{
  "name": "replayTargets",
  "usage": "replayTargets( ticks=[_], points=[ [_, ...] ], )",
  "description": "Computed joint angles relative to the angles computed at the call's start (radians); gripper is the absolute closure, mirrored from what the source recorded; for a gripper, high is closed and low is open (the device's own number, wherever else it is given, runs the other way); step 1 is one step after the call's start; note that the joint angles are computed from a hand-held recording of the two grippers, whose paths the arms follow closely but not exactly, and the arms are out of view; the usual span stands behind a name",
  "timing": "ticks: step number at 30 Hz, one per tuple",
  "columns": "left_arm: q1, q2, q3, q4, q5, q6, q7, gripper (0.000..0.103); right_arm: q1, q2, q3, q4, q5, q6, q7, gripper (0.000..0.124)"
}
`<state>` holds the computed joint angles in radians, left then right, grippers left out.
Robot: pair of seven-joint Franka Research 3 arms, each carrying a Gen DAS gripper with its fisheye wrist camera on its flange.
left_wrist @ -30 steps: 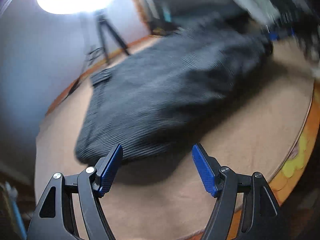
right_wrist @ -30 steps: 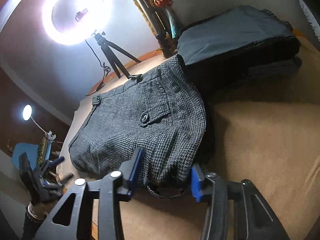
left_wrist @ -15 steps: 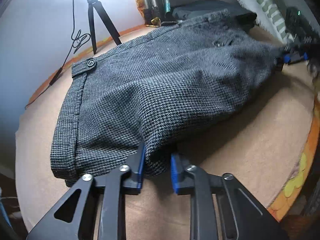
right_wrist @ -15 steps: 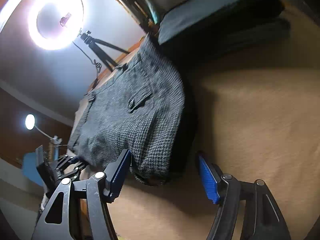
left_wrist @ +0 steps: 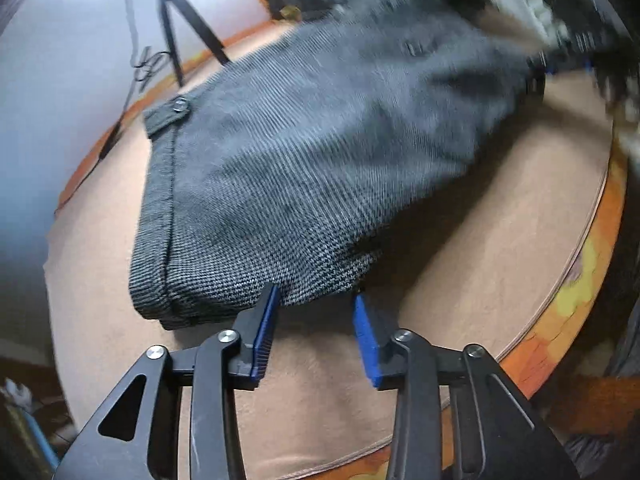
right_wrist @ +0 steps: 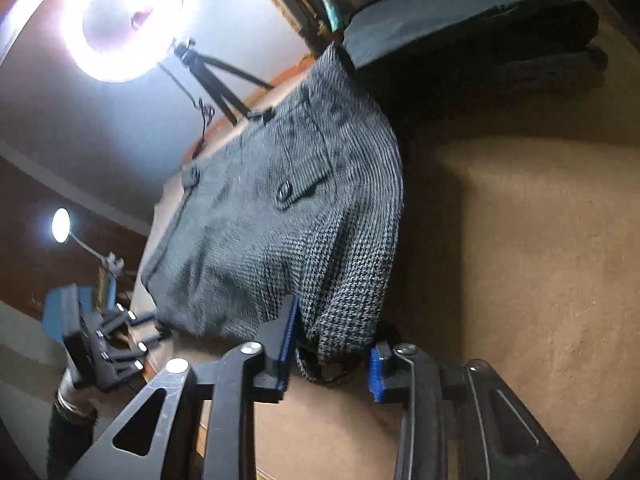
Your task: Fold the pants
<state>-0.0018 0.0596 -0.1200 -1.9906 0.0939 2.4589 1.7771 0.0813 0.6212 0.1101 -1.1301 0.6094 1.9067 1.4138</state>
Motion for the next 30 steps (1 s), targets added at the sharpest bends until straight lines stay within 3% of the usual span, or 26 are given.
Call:
replayTargets(
  ticks=[1, 4, 7, 9, 11, 16, 21, 26, 30],
  points=[
    [0.005, -0.009, 0.002, -0.004, -0.032, 0.023, -0.002, 0.061, -0.01, 0.004, 0.007, 0.011, 0.01, -0.017, -0.016, 0.079],
    [0.005, -0.01, 0.003, -0.001, -0.059, 0.126, -0.048, 0.058, -0.019, -0.025, 0.003, -0.024, 0.03, 0.042, -0.046, 0.074],
    [-0.012, 0.046, 0.015, 0.044, 0.106, 0.213, -0.244, 0.058, -0.034, -0.038, -0.001, -0.052, 0.071, 0.128, -0.043, 0.065],
    [-0.02, 0.093, 0.017, 0.084, 0.152, 0.224, -0.31, 0.058, -0.03, -0.014, -0.009, -0.029, 0.065, 0.163, -0.012, 0.063],
    [-0.054, 0.142, 0.04, 0.123, 0.313, 0.219, -0.407, 0.058, -0.028, 0.018, -0.012, 0.005, 0.047, 0.167, 0.017, 0.064],
    [-0.071, 0.189, 0.04, 0.155, 0.419, 0.159, -0.426, 0.058, -0.03, 0.144, 0.008, 0.165, 0.01, 0.116, 0.075, 0.064],
    [-0.045, 0.201, 0.024, 0.149, 0.369, 0.17, -0.414, 0.056, -0.018, 0.263, 0.021, 0.331, -0.047, 0.056, 0.093, 0.063],
    [-0.048, 0.183, 0.034, 0.138, 0.375, 0.183, -0.453, 0.055, -0.024, 0.287, 0.054, 0.35, -0.029, 0.081, 0.066, 0.062],
    [-0.037, 0.179, 0.023, 0.145, 0.342, 0.239, -0.459, 0.055, -0.026, 0.257, 0.067, 0.291, -0.01, 0.106, 0.001, 0.062]
  ],
)
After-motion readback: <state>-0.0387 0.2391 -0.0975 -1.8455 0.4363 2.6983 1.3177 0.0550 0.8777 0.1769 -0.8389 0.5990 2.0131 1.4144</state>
